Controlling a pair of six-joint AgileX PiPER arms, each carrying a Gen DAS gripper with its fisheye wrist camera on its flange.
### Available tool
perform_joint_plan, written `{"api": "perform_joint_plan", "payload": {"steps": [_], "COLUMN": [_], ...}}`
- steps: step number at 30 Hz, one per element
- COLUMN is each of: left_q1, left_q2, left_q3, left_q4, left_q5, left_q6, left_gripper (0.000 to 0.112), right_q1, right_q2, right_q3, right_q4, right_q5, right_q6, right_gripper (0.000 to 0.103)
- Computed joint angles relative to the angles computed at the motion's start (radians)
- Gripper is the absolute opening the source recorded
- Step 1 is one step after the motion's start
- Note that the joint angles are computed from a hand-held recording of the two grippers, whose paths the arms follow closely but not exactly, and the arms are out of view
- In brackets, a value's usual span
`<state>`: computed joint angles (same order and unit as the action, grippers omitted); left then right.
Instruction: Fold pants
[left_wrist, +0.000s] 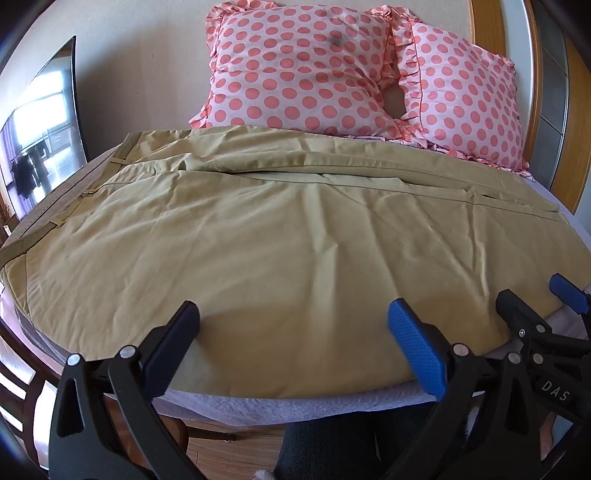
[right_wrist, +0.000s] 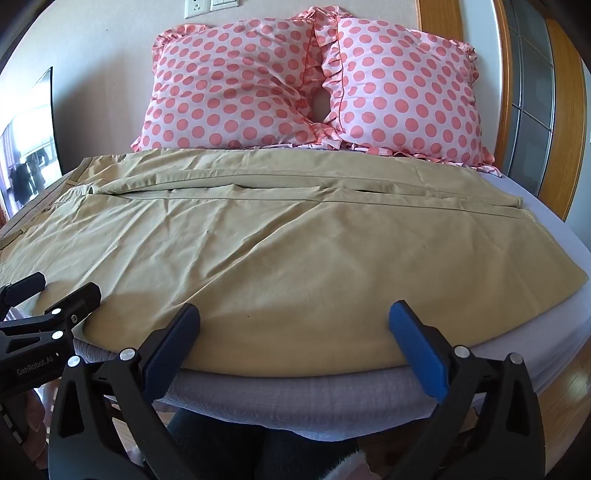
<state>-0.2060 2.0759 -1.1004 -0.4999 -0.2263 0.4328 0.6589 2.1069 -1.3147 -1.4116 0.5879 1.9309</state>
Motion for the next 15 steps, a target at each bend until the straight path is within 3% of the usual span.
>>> {"api": "perform_joint_plan", "payload": {"steps": [15], "left_q1": [0.000], "left_q2": [0.000], "left_q3": [0.001], "left_q4": [0.004], "left_q5": [-0.004], "left_q6": [-0.004], "left_gripper": [0.101], "right_q1": [0.000], "right_q2": [-0.001], "right_q3": [0.002], "right_q4": [-0.002], "right_q5": [0.000], "right_q6": [0.003], "right_gripper": [0.102]}}
